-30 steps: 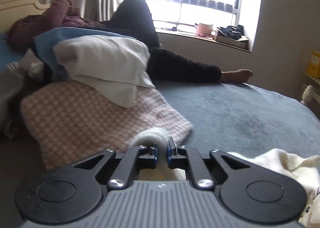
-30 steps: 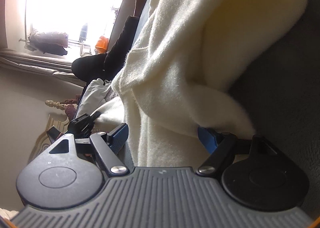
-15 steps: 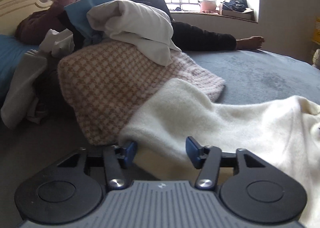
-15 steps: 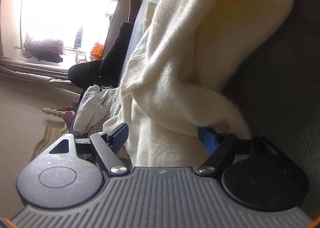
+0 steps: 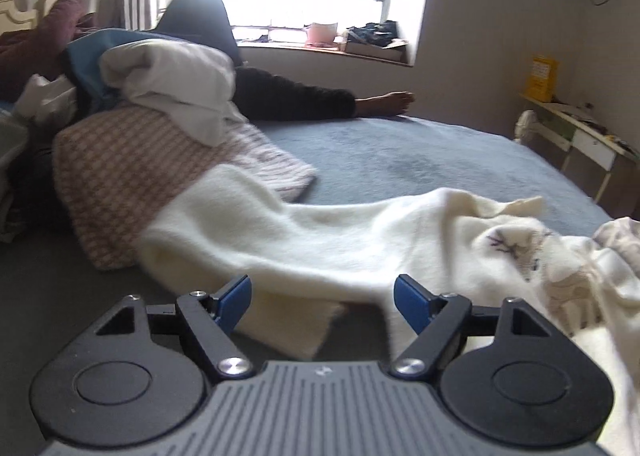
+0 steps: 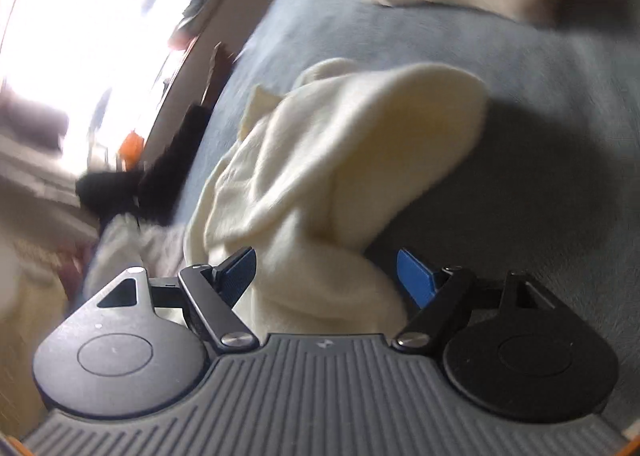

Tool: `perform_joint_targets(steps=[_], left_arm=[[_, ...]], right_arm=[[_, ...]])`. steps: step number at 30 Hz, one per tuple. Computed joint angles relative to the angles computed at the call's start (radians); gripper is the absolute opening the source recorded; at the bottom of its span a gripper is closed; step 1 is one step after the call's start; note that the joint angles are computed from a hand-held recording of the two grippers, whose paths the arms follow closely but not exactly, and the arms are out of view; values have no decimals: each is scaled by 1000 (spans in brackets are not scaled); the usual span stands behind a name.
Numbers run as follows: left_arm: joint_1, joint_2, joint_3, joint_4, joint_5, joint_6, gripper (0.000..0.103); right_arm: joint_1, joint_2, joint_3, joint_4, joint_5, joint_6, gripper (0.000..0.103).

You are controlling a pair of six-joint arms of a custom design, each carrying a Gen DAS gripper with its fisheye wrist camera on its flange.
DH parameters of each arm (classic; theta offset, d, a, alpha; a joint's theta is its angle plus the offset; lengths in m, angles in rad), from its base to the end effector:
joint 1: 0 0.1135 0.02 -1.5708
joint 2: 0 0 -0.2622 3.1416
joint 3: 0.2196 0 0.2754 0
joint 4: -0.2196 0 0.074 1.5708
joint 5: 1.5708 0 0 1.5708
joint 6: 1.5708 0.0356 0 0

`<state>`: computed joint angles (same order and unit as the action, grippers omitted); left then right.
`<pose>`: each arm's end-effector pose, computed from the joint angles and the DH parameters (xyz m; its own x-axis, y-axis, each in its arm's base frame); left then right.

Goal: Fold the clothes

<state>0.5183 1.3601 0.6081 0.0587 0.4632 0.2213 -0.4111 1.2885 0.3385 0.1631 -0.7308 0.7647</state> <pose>0.2545 0.1268 0.1625 -0.5734 -0.1009 -0.8131 -0.0193 0.9938 -0.1098 0.2140 -0.0674 0.1104 -0.5615 0.8072 -0.1822 0.3524 0.4325 0.8299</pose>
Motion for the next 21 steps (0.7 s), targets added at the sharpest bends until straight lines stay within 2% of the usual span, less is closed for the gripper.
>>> perform_joint_targets(steps=[3,6,10,11,12,14,17,21], left_arm=[[-147,25,-19,36,4,15,80],[-309,94,-29,84,-43,42,79],[-440,224,-39,185,-64,23,79],[-460,254,-34,190,-85,16,79],[-477,282,-31,200,-107,9,79],[-493,318,-50,254,-155,4,79],[-483,321,-79,307,-151,38,79],[-456,325,-70,290,-117,62,79]], right_arm=[[-110,249,17,279,-95,219,78],[-79,404,85,397,-113,329,78],[21,510,175,462,8,401,78],[43,517,187,477,48,406,74],[64,520,198,486,88,402,68],[103,501,240,412,166,323,32],[125,470,298,340,225,210,18],[114,369,337,312,295,49,16]])
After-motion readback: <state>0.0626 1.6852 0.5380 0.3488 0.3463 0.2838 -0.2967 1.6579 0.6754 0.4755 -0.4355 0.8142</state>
